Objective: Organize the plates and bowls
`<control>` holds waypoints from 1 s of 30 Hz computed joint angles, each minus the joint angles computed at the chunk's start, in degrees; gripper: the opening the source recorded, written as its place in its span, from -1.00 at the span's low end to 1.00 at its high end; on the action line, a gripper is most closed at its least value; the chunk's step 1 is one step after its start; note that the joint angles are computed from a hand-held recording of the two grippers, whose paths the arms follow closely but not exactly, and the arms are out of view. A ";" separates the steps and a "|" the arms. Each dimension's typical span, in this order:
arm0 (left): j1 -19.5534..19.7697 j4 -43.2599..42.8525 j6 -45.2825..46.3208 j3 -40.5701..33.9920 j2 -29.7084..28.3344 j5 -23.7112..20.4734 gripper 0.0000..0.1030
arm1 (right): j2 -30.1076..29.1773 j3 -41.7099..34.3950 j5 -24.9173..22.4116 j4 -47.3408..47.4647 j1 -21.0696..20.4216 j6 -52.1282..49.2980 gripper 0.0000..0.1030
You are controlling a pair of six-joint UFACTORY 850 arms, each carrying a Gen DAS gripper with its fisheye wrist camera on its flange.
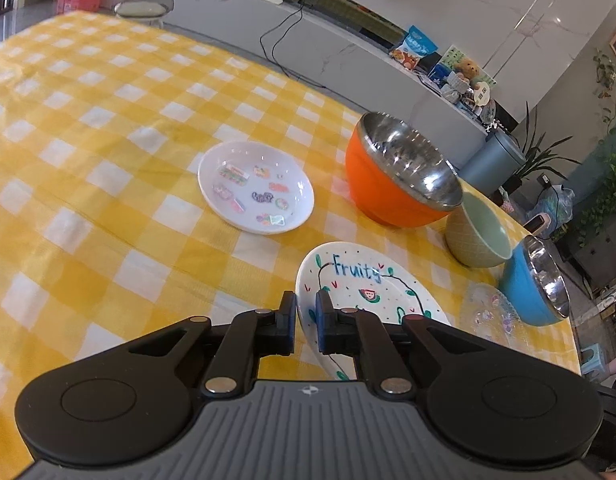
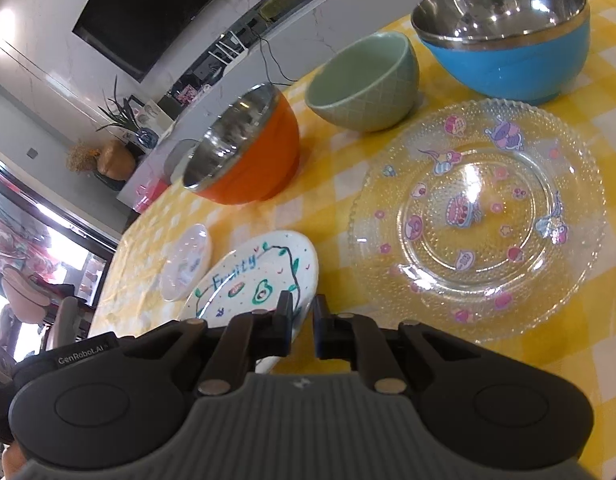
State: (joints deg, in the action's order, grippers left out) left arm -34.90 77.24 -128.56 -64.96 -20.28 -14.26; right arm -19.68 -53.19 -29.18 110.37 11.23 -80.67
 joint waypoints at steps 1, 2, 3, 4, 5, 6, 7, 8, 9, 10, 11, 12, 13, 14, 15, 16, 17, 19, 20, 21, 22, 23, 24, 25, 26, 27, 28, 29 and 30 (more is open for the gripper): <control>-0.28 -2.20 2.41 -0.03 0.39 -0.56 -0.80 | 0.49 0.37 -0.31 -0.08 -0.05 -0.18 -0.85; -0.43 -5.05 5.47 -0.05 0.84 -0.85 -0.80 | 1.07 0.82 -0.38 0.04 0.00 -0.65 -0.85; -0.62 -7.55 8.02 -0.07 1.21 -1.21 -0.80 | 1.65 1.26 -0.35 0.04 0.06 -1.09 -0.85; -0.83 -9.50 9.96 -0.03 1.63 -1.69 -0.80 | 2.10 1.62 -0.58 -0.33 0.04 -1.02 -0.84; -1.12 -10.89 11.35 0.11 2.10 -2.28 -0.80 | 2.56 2.06 -1.21 -0.84 -0.13 -0.51 -0.84; -1.42 -12.51 12.83 0.31 2.66 -2.97 -0.80 | 2.98 2.50 -2.01 -1.50 -0.36 0.23 -0.84; -1.73 -13.11 13.25 0.59 3.18 -3.47 -0.81 | 3.28 2.91 -2.66 -1.79 -0.48 0.61 -0.84; -2.01 -13.78 13.85 0.92 3.76 -3.98 -0.81 | 3.71 3.36 -3.27 -2.37 -0.60 1.26 -0.84; -2.29 -14.68 14.62 1.26 4.40 -4.53 -0.80 | 4.20 3.84 -3.73 -2.87 -0.65 1.74 -0.84; -2.61 -15.28 14.98 1.62 5.01 -5.08 -0.80 | 4.67 4.30 -4.26 -3.39 -0.71 2.21 -0.84; -2.74 -15.79 15.32 2.07 5.65 -5.44 -0.80 | 5.06 4.65 -4.69 -3.89 -0.69 2.65 -0.84; -3.00 -16.24 15.55 2.50 6.28 -6.00 -0.80 | 5.42 4.94 -4.92 -4.27 -0.55 2.93 -0.84; -3.27 -16.75 15.87 2.86 6.82 -6.61 -0.81 | 5.75 5.20 -5.01 -4.78 -0.38 3.28 -0.84; -3.53 -17.49 16.27 3.28 7.37 -7.28 -0.80 | 6.07 5.45 -5.19 -5.47 -0.21 3.79 -0.84; -3.81 -17.85 16.21 3.69 7.83 -7.81 -0.81 | 6.36 5.73 -5.44 -6.13 -0.07 4.32 -0.84; -4.01 -18.46 16.55 4.09 8.26 -8.25 -0.81 | 6.63 6.02 -5.62 -6.75 0.09 4.86 -0.84; -4.23 -19.31 16.94 4.41 8.55 -8.65 -0.81 | 6.91 6.35 -5.78 -7.35 0.26 5.29 -0.84; -4.67 -20.12 16.40 5.51 9.20 -8.97 -0.81 | 7.37 6.90 -5.89 -8.38 0.57 5.82 -0.84; -4.76 -20.65 16.41 6.00 9.39 -8.96 -0.81 | 7.54 7.14 -5.82 -8.69 0.76 5.90 -0.84; -4.84 -21.57 16.77 6.37 9.48 -9.04 -0.81 | 7.77 7.42 -5.71 -9.06 0.90 6.03 -0.84; -5.00 -22.12 16.88 6.76 9.62 -9.23 -0.81 | 7.79 7.47 -5.54 -9.49 1.11 6.32 -0.84; -5.08 -22.19 16.75 7.10 9.57 -9.37 -0.80 | 7.92 7.76 -5.41 -9.81 1.35 6.46 -0.84; -5.19 -22.73 16.95 7.33 9.51 -9.65 -0.80 | 8.00 7.86 -5.32 -10.35 1.56 6.89 -0.84; -5.16 -23.60 17.31 7.58 9.46 -9.59 -0.80 | 7.97 7.95 -5.18 -10.95 1.77 7.23 -0.84; -5.16 -24.37 17.65 7.90 9.53 -9.37 -0.80 | 7.94 7.99 -4.73 -11.51 2.12 7.55 -0.84; -5.00 -25.43 18.29 8.15 9.48 -9.06 -0.80 | 7.89 8.01 -4.10 -12.03 2.52 7.90 -0.84; -4.99 -26.05 18.59 8.44 9.49 -8.97 -0.80 | 7.83 8.10 -3.72 -12.50 2.78 8.20 -0.83; -4.95 -26.37 18.84 8.59 9.38 -8.97 -0.80 | 7.67 8.15 -3.52 -12.94 2.97 8.59 -0.83; -4.99 -26.35 18.64 8.85 9.35 -8.91 -0.80 | 7.47 8.11 -3.38 -13.38 3.10 8.94 -0.83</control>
